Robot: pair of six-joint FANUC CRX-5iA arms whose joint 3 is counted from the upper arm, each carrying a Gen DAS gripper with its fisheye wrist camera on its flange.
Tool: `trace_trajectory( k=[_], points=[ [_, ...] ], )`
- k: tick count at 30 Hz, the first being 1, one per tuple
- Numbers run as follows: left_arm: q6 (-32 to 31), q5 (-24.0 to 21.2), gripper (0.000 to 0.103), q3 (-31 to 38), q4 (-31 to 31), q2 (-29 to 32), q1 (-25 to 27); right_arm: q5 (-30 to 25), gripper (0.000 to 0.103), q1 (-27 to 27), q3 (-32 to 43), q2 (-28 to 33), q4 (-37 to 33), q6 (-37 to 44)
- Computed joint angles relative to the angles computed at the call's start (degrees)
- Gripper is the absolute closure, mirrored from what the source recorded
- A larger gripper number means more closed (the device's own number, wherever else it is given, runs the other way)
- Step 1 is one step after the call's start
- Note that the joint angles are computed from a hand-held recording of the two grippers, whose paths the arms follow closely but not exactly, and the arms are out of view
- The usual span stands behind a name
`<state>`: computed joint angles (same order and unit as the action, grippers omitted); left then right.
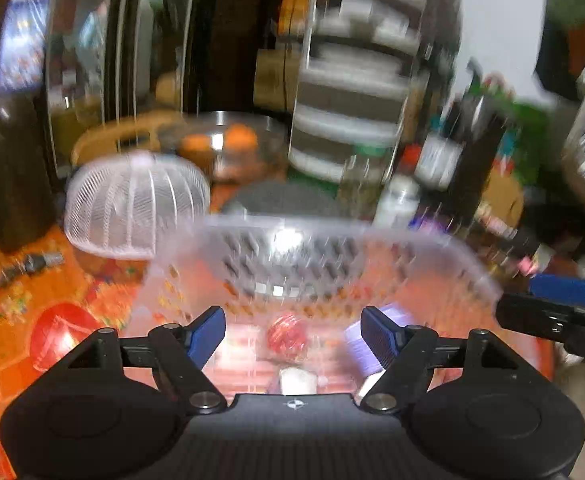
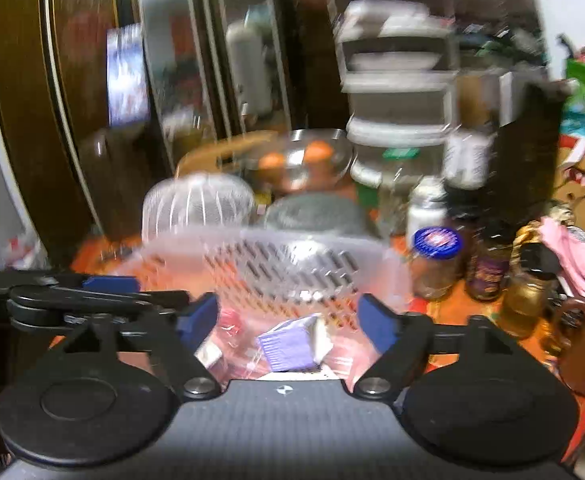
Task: Organize objects
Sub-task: 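Grasp the white plush doll with the left tool while the right grasps the grey KENT box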
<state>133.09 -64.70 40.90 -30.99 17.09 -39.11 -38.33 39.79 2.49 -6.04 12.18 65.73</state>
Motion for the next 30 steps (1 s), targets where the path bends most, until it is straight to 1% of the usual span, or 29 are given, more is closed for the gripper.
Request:
trace_trajectory(
  k=[1,2,3,4,5,7,9,11,13,14,16,17,18,19,21,23,24,25,26,29,30],
  points=[
    [2.3,3.2,0.016,-4.0,-2.6,-3.1,-1.7,3.0,0.005,0.3,-3.6,-2.6,2.0,-2.4],
    [4.1,5.6,0.008,-7.5,-4.9,-5.7,-3.2,6.5,0.000,0.5,-8.1,-5.7,5.0,-5.9],
    [6.9,7.3,0.005,-11.1,-8.3,-8.2,-5.5,9.6,0.000,0.8,-12.3,-8.4,8.5,-10.0],
    [9.8,7.4,0.002,-13.6,-11.5,-9.8,-7.7,11.8,0.000,0.9,-16.0,-10.9,11.3,-13.3],
    [10.8,6.7,0.002,-15.1,-13.0,-10.4,-9.3,13.3,0.000,1.0,-19.4,-13.1,14.0,-16.8],
    [11.8,4.8,0.002,-17.3,-13.8,-10.7,-11.4,14.5,0.000,1.3,-24.5,-16.3,15.8,-20.5],
    [15.0,3.2,0.002,-19.5,-13.7,-10.5,-12.5,15.2,0.000,1.9,-29.0,-18.8,16.8,-24.5],
    [15.6,3.9,0.004,-21.4,-11.4,-10.3,-12.0,15.9,0.000,2.5,-33.1,-20.6,16.7,-27.5],
    [16.0,3.7,0.006,-21.7,-10.5,-9.5,-11.6,15.8,0.000,3.1,-36.5,-22.0,17.6,-32.0],
    [15.6,3.3,0.008,-21.3,-10.4,-9.0,-11.5,15.2,0.000,3.5,-37.2,-22.4,16.0,-32.2],
    [14.4,2.7,0.009,-20.2,-10.4,-7.8,-11.4,14.4,0.000,4.1,-38.4,-23.1,13.9,-32.1],
    [13.3,2.6,0.009,-19.7,-10.4,-7.2,-11.3,14.6,0.000,4.6,-39.9,-23.7,15.7,-33.8],
    [11.8,1.8,0.009,-18.6,-10.1,-6.2,-11.0,15.6,0.000,4.7,-41.4,-24.2,18.8,-36.0],
    [10.9,1.1,0.012,-17.7,-9.8,-5.3,-10.9,16.4,0.000,4.8,-42.9,-24.5,23.0,-38.7],
    [10.0,0.5,0.018,-16.8,-9.1,-4.3,-10.5,16.2,0.000,5.2,-43.3,-24.6,26.0,-40.3],
    [10.1,0.3,0.030,-16.7,-8.4,-4.0,-10.1,17.1,0.000,5.1,-43.6,-24.8,26.4,-39.8],
    [10.3,0.5,0.032,-16.8,-8.2,-4.1,-9.9,17.7,0.000,5.0,-43.8,-24.7,27.0,-40.0],
    [10.7,0.7,0.037,-17.1,-8.4,-4.1,-10.0,18.0,0.000,4.9,-43.9,-24.7,27.5,-40.3],
    [10.6,0.7,0.040,-17.1,-8.7,-4.1,-10.2,18.3,0.000,4.9,-43.7,-24.2,27.6,-40.1],
    [10.7,-0.8,0.041,-16.5,-10.8,-3.7,-11.4,19.1,0.000,4.9,-43.4,-23.5,27.1,-39.4],
    [11.4,-0.7,0.042,-16.9,-11.4,-4.2,-11.8,19.6,0.000,4.9,-43.3,-23.2,27.3,-39.4]
  ],
)
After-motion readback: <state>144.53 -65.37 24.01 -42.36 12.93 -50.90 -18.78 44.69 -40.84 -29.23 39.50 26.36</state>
